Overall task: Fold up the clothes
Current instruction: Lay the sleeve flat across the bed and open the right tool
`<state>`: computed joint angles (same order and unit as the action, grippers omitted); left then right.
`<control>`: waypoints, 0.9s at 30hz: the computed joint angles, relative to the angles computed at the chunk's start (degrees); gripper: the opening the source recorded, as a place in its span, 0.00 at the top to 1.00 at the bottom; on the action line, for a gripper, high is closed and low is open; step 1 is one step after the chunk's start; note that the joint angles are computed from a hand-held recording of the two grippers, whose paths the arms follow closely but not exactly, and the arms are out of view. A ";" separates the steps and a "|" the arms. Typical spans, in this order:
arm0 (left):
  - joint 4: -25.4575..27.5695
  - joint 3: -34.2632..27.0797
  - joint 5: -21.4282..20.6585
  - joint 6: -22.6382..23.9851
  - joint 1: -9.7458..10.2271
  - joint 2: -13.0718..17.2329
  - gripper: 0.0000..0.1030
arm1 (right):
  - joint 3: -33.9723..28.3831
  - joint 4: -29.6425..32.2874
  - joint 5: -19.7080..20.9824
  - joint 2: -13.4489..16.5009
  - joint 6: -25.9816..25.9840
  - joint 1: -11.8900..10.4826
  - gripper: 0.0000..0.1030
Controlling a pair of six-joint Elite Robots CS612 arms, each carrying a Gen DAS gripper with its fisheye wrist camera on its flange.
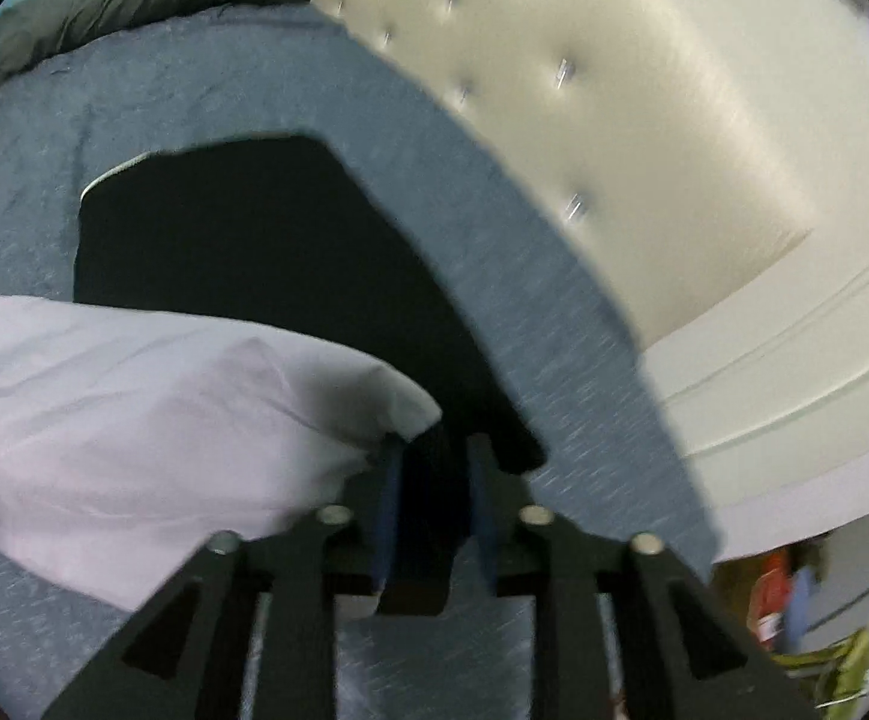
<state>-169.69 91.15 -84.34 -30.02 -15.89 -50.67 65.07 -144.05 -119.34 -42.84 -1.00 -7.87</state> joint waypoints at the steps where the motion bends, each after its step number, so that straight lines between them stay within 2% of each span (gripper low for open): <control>1: -0.05 -0.03 -0.06 0.13 -0.02 0.00 0.52 | 0.61 -2.69 0.74 -0.38 -0.16 0.39 0.73; 5: -0.37 0.06 -0.25 0.50 -0.06 -0.10 0.51 | 2.86 -10.37 7.51 -1.82 -3.16 1.70 0.73; 8: -0.61 0.15 -0.40 0.42 -0.04 -0.15 0.51 | 3.40 -13.37 10.17 -1.86 -5.22 3.16 0.73; 11: -0.82 0.24 -0.62 0.37 -0.02 -0.18 0.52 | 3.70 -11.11 23.45 -2.14 -4.31 3.62 0.73; 12: -0.89 0.27 -0.78 0.40 -0.01 -0.17 0.52 | 3.22 -9.65 26.20 -1.71 -5.50 4.10 0.73; 13: -1.00 0.31 -0.90 0.42 -0.01 -0.17 0.52 | 2.80 -8.85 27.18 -1.23 -6.42 4.73 0.73; 16: -1.24 0.37 -1.08 0.40 0.01 -0.17 0.51 | 1.65 -6.17 34.01 0.32 -6.41 5.44 0.73; 18: -1.26 0.32 -1.41 0.36 0.09 -0.11 0.51 | 0.94 -4.63 36.42 1.24 -6.47 5.93 0.73; 21: -1.25 0.20 -1.88 0.51 0.21 0.02 0.52 | -1.38 -1.58 34.85 3.42 -7.28 6.87 0.73; 25: -1.00 -0.12 -2.46 0.77 0.35 0.27 0.52 | -4.43 4.54 29.30 5.80 -5.27 7.33 0.73; 27: -0.96 -0.22 -2.64 0.83 0.39 0.37 0.51 | -3.48 2.78 29.52 5.35 -3.48 7.09 0.73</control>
<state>-170.64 90.93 -86.98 -29.18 -15.50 -50.30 61.59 -141.27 -89.82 -37.49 -4.49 -0.78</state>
